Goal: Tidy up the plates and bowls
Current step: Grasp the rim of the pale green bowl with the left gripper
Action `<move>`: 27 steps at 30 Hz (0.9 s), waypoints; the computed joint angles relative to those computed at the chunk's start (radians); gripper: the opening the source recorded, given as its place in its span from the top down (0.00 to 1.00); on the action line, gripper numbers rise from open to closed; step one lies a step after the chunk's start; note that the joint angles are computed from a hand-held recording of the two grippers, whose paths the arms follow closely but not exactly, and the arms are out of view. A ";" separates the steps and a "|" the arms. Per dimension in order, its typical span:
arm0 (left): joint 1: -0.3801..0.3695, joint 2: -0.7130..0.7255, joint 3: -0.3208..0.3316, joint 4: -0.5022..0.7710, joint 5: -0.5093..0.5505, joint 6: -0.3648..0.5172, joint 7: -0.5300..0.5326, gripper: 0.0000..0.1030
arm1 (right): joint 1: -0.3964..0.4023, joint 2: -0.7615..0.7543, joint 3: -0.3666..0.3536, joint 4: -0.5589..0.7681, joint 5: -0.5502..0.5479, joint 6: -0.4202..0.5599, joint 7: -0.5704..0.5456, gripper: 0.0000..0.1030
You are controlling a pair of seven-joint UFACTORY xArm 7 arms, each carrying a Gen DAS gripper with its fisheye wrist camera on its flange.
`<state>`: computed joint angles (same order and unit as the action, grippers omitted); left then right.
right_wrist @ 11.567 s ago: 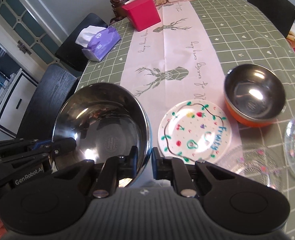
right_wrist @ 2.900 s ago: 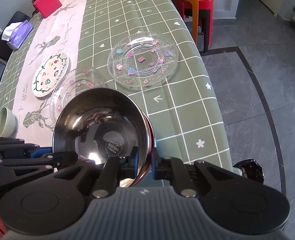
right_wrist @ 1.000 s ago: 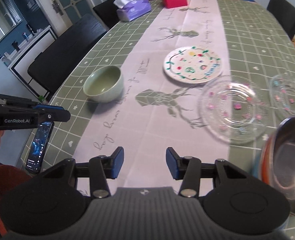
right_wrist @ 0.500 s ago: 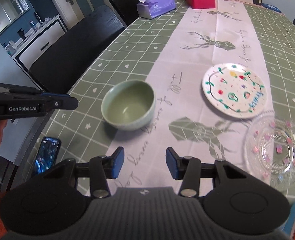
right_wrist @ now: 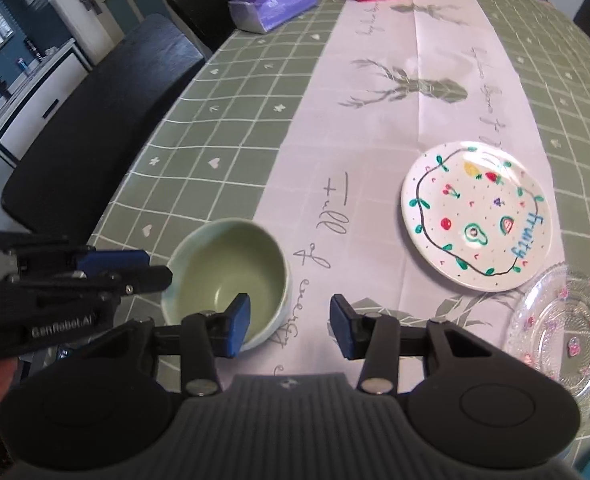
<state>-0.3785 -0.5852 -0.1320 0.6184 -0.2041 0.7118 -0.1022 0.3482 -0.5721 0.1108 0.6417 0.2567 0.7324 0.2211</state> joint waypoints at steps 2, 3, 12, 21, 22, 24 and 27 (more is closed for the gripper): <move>0.002 0.031 -0.001 0.016 -0.001 0.024 -0.008 0.71 | 0.009 0.029 -0.015 0.005 0.027 -0.001 -0.004 0.65; 0.004 0.044 -0.003 0.022 0.003 0.031 -0.009 0.71 | 0.011 0.045 -0.019 0.009 0.039 -0.004 -0.007 0.65; 0.011 0.130 0.005 0.062 -0.026 0.051 -0.010 0.71 | 0.021 0.134 -0.014 0.041 0.094 -0.004 -0.020 0.67; 0.012 0.160 -0.003 0.075 -0.038 0.058 -0.029 0.77 | 0.022 0.162 -0.017 0.040 0.139 -0.010 -0.023 0.81; 0.010 0.162 -0.002 0.077 -0.044 0.060 -0.028 0.80 | 0.022 0.162 -0.018 0.038 0.146 -0.012 -0.023 0.83; 0.015 0.167 -0.011 0.086 -0.033 0.070 -0.044 0.81 | 0.019 0.165 -0.014 0.040 0.147 -0.015 -0.017 0.84; 0.018 0.170 -0.018 0.094 -0.021 0.080 -0.066 0.82 | 0.016 0.166 -0.009 0.039 0.145 -0.018 -0.003 0.85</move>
